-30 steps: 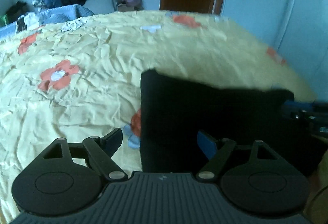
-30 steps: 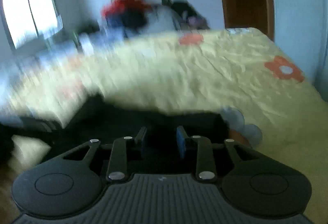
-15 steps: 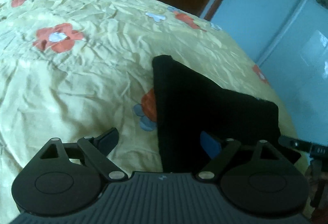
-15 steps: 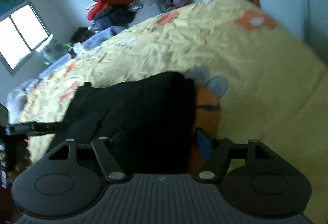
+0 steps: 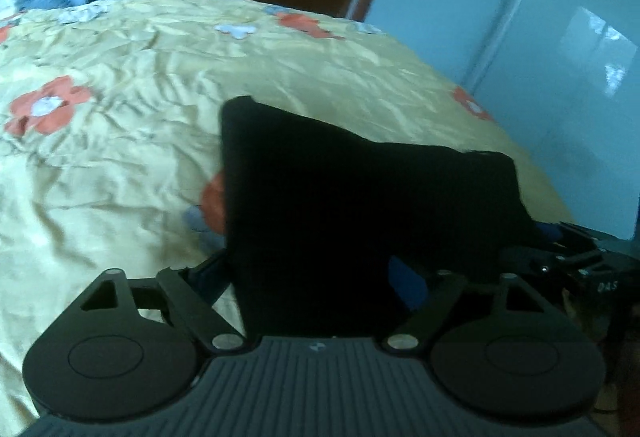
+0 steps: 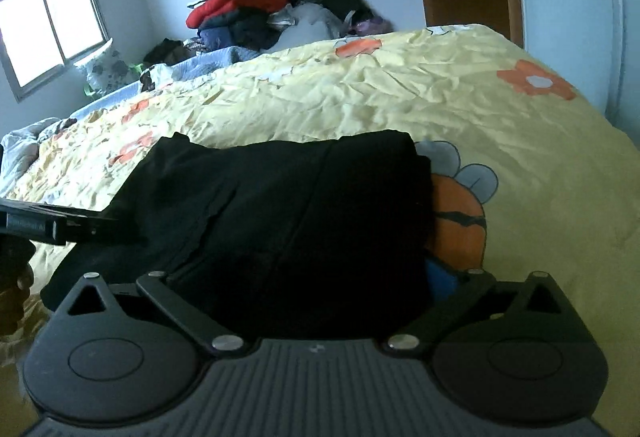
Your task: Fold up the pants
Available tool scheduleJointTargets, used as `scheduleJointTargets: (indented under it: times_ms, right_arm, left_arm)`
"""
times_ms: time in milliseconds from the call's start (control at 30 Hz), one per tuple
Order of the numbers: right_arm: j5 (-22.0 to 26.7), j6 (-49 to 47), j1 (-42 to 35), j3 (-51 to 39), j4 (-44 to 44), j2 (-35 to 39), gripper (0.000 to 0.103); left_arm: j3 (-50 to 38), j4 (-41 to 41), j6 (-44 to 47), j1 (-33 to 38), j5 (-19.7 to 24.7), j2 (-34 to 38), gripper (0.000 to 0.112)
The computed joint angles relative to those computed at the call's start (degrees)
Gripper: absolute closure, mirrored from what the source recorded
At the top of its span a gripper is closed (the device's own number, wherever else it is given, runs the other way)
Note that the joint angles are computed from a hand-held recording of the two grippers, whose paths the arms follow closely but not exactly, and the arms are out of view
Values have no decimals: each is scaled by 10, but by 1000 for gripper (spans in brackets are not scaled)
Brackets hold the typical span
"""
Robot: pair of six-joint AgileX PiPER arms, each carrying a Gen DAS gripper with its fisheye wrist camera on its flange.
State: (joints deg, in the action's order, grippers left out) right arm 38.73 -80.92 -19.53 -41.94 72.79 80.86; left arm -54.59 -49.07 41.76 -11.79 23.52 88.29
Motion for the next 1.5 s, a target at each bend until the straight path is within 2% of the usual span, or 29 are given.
scheduleJointTargets:
  times_ms: [100,200,267,333,367,400,433,467,500,600,733,800,933,1033,1167,1300,1333,1400,1433,1500]
  right_arm:
    - [61,2,-33,-29,-31,22,0]
    - [135,6,-72,-66,-51,56,0]
    - [169,-12,-91,-75,-41,74,0]
    - [188,-23,-103,-76,-29,83,4]
    - [185,-27,-105,-73,-28,81,23]
    - [179,-21,-107,-69,-27,76,46]
    - [196,-5,-118,-73,-23,83,51]
    - [219,6,-130,-77,-16,96,60]
    - [228,7,-135,-74,-9,100,63]
    - [211,13,-125,-56,7,83,70]
    - [200,29,-108,-48,26,45,75]
    - [198,32,-96,-48,36,24,76]
    - [194,43,-48,-68,52,9,76]
    - [176,48,11,-96,73,28,77]
    - [139,55,87,-139,105,73,77]
    - [108,63,138,-177,136,123,86]
    - [103,72,146,-187,132,132,86]
    - [41,99,175,-196,91,130,86]
    - [-15,115,198,-192,56,117,86]
    - [-102,126,237,-177,7,84,86]
  left_arm:
    - [16,-68,68,4,-13,-1,29]
    - [31,-163,166,19,-5,0,29]
    - [29,-166,165,25,5,1,29]
    - [20,-139,132,26,11,1,37]
    - [17,-110,99,21,2,-2,54]
    - [15,-91,77,21,-2,-2,66]
    - [10,-95,75,30,11,1,71]
    - [10,-117,85,43,26,3,81]
    - [11,-140,96,54,39,3,86]
    - [22,-159,100,62,38,-6,91]
    - [50,-146,107,38,-12,-61,94]
    - [55,-140,112,40,-22,-84,94]
    - [53,-79,79,51,-50,-120,95]
    - [43,-40,59,81,-54,-132,96]
    - [15,26,8,141,-28,-125,96]
    - [-1,119,-63,170,-39,-100,96]
    - [-8,124,-67,182,-29,-86,96]
    - [-17,112,-56,202,-5,-64,95]
    - [-16,141,-80,201,-7,-61,93]
    - [-11,213,-149,193,-22,-65,79]
